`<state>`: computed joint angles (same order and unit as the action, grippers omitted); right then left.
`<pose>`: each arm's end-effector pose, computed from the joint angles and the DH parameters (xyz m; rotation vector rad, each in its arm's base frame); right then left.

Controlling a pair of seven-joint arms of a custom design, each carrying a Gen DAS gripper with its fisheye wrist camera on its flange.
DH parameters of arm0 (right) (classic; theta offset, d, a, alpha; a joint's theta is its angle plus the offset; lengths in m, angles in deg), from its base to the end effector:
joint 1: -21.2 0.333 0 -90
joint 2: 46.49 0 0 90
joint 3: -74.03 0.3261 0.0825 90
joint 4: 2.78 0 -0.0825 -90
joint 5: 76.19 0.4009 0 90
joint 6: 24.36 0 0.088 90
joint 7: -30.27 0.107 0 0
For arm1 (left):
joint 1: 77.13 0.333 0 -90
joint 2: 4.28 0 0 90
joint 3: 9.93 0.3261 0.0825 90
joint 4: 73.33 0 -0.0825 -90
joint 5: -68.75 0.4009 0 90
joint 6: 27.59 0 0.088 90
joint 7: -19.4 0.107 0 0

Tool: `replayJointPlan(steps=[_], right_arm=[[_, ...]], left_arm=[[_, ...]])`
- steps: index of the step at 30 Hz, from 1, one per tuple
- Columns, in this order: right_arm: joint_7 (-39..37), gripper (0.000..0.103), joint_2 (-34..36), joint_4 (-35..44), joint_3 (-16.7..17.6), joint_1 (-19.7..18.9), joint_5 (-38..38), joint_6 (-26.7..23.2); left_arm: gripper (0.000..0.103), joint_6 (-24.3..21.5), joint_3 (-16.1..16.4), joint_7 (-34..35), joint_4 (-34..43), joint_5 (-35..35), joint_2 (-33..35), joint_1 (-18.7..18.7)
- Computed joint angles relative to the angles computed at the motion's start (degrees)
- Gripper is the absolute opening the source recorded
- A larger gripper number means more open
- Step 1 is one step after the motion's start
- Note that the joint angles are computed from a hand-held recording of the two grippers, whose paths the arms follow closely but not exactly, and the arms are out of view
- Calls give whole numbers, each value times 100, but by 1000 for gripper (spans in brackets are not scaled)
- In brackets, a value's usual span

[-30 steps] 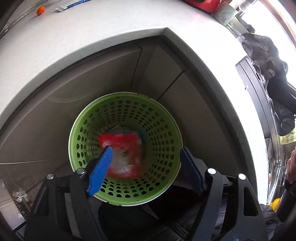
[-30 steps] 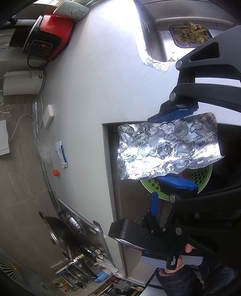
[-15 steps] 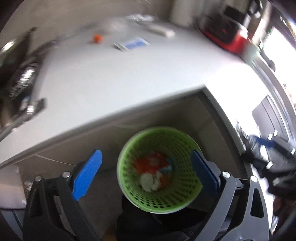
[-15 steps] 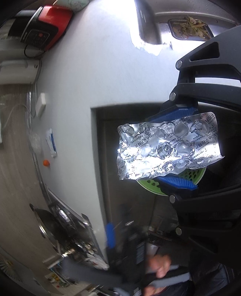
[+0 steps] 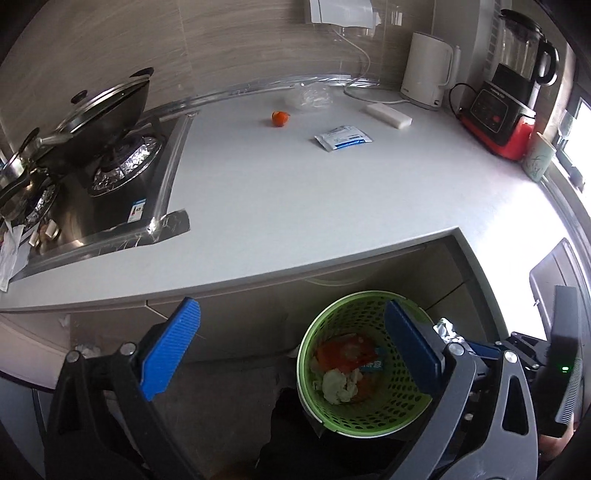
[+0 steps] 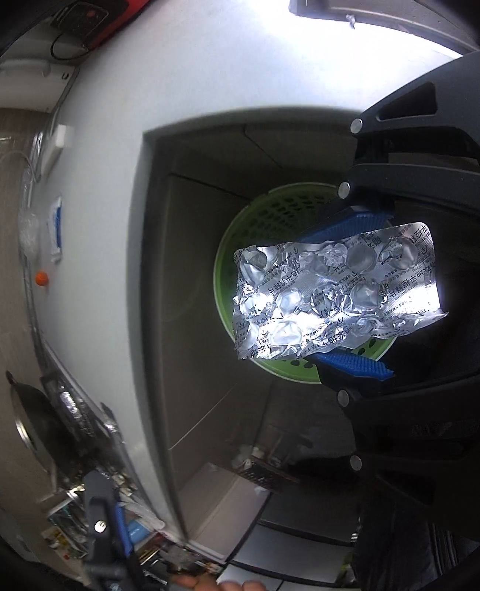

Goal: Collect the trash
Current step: 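Carry packet and foil pack over the green basket and open both tools, then grasp the white medicine sachet with the left tool while the right tool grasps the white sponge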

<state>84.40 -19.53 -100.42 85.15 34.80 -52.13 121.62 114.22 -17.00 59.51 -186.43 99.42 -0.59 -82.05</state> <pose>0.6617 0.2795 0.3629 -2.3798 1.0878 -0.0554 0.6095 -0.1296 0.4863 -2.1102 1.5372 -0.4220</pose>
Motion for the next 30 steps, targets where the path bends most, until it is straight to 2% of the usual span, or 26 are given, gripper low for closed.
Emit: replayJointPlan(steps=[6, 9, 17, 30], right_arm=[[271, 86, 113, 126, -73, 78, -186, -76], [241, 92, 21, 38, -41, 59, -173, 120], [353, 100, -100, 75, -51, 9, -144, 314], [831, 101, 15, 524, -131, 3, -253, 476]], left_arm=[[95, 32, -2, -100, -59, -80, -40, 13], [95, 57, -7, -126, -42, -106, -31, 12], [95, 45, -21, -56, 162, -67, 71, -45], [95, 247, 73, 803, 762, -497, 558, -53]])
